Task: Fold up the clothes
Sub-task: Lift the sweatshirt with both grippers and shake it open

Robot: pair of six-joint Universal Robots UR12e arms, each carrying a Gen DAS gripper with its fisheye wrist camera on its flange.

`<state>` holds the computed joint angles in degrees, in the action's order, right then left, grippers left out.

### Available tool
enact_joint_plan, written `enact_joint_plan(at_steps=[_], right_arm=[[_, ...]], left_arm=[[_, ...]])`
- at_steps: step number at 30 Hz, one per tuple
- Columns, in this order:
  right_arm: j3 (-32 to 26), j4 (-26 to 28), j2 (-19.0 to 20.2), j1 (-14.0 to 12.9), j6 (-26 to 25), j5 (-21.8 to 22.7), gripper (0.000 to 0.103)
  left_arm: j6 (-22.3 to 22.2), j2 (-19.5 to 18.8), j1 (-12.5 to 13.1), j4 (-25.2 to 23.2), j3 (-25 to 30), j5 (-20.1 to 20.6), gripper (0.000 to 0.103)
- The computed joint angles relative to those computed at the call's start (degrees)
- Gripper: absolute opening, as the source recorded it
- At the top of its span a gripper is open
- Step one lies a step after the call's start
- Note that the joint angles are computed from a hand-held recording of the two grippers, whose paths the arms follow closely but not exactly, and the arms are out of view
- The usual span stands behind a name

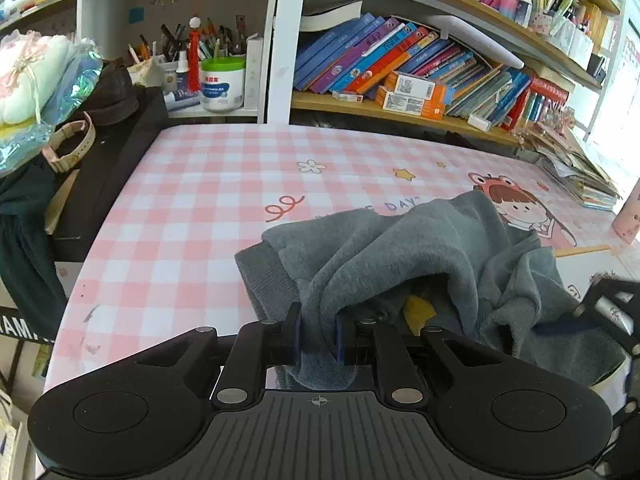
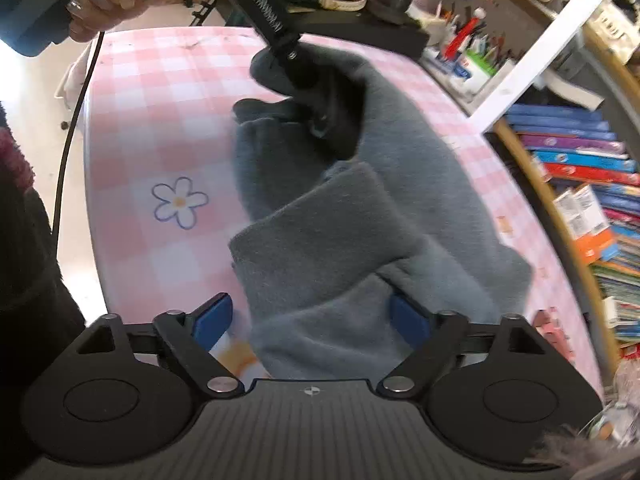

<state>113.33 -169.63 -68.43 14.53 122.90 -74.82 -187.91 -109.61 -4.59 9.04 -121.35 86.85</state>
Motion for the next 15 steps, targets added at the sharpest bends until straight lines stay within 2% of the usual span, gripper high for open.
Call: enact_joint_plan(at_steps=[1, 2, 4, 6, 9, 11, 12, 13, 14, 15], right_arm=[[0.3, -1.8, 0.3, -0.3, 1.2, 1.3, 0.053], [0.2, -1.5, -0.1, -0.5, 4.3, 1.0, 0.039], [-0.2, -0.8, -0.9, -2.1, 15.1, 3.3, 0.023], [1.1, -4.4, -2.5, -4.8, 27.0, 5.4, 0.021], [3.2, -13.0, -4.1, -9.1, 45.0, 1.3, 0.021], [5.4, -17.5, -5.2, -12.0, 57.0, -4.5, 0.021], [5.6, -17.1, -5.5, -12.1, 62.7, -10.3, 0.021], [6.0, -14.2, -6.1, -12.7, 68.7, -15.4, 0.021], [5.8, -9.6, -6.6, -13.5, 74.6, -19.5, 0.021], [5.9, -6.3, -6.9, -14.3, 78.2, -21.4, 0.021]], left_arm=[[-0.1, 0.0, 0.2, 0.2, -0.1, 0.0, 0.015], [-0.3, 0.0, 0.4, 0.4, -0.2, -0.1, 0.015], [-0.5, 0.1, 0.7, 0.8, -0.3, 0.0, 0.015], [-0.5, 0.1, 1.0, 1.1, -0.4, -0.1, 0.015], [-0.3, 0.1, 1.3, 1.4, -0.4, -0.3, 0.015], [-0.2, 0.0, 1.4, 1.5, -0.4, -0.5, 0.015], [-0.1, -0.1, 1.5, 1.6, -0.4, -0.6, 0.015], [0.0, -0.1, 1.6, 1.6, -0.3, -1.1, 0.015], [0.4, -0.2, 1.6, 1.6, -0.3, -1.6, 0.016], [0.9, -0.3, 1.7, 1.6, -0.2, -2.0, 0.016]])
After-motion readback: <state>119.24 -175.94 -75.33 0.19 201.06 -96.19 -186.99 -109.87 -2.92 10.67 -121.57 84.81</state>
